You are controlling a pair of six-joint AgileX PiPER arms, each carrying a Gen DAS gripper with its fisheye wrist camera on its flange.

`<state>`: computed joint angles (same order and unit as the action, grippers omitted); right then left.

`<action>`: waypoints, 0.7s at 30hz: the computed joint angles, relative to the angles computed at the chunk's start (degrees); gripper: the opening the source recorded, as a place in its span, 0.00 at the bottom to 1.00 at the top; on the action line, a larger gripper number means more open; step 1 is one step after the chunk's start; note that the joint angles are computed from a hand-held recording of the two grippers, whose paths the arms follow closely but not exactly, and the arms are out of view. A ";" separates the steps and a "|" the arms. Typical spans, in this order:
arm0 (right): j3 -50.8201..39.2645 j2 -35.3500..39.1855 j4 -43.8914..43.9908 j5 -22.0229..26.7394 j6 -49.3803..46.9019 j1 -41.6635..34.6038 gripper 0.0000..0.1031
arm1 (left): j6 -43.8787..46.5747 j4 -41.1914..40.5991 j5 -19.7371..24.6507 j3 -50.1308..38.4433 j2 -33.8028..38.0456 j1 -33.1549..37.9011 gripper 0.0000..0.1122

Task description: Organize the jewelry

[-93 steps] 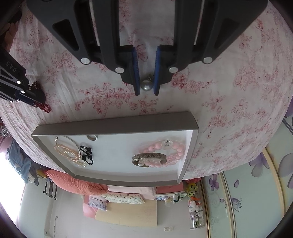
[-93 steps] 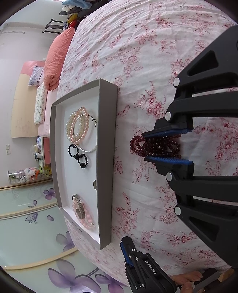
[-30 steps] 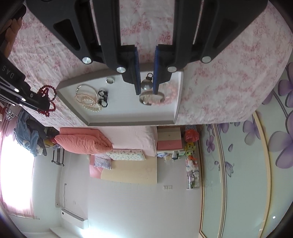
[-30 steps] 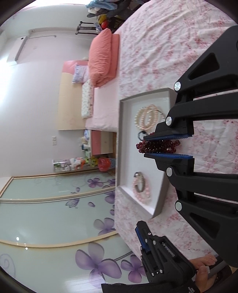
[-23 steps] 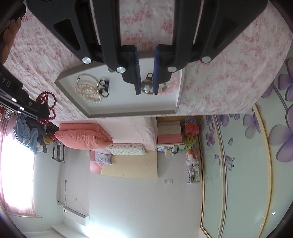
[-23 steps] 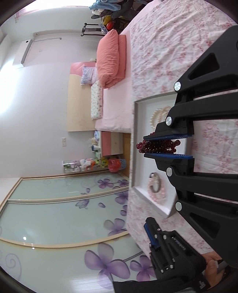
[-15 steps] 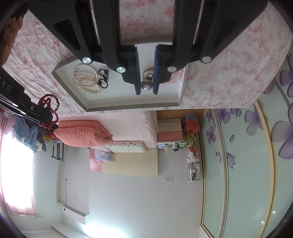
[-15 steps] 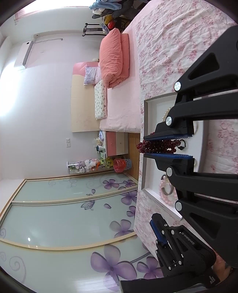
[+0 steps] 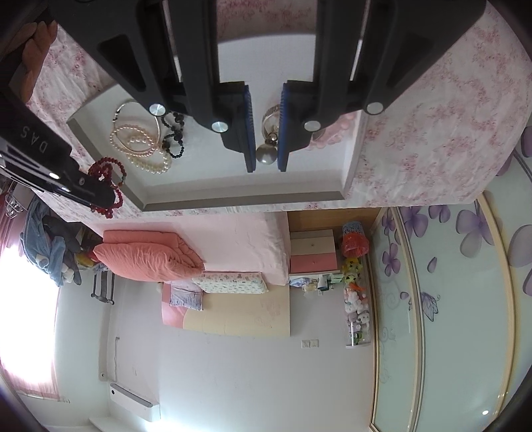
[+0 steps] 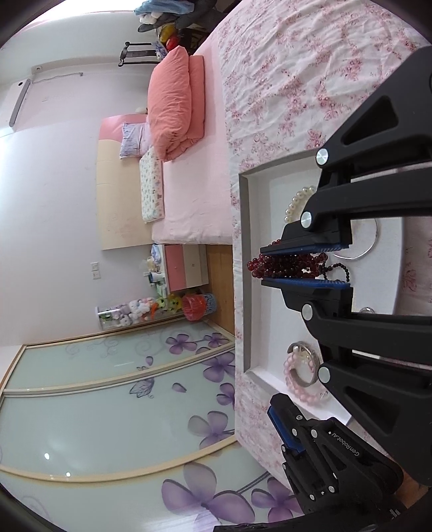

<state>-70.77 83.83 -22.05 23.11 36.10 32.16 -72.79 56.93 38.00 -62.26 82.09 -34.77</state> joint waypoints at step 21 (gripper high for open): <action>-1.08 2.13 3.15 0.43 -1.56 -0.67 0.37 | 3.65 -5.18 -3.91 0.63 1.51 4.52 0.28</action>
<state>-71.86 85.95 -18.90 23.53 34.54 31.49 -69.14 51.75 34.09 -61.64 83.60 -30.24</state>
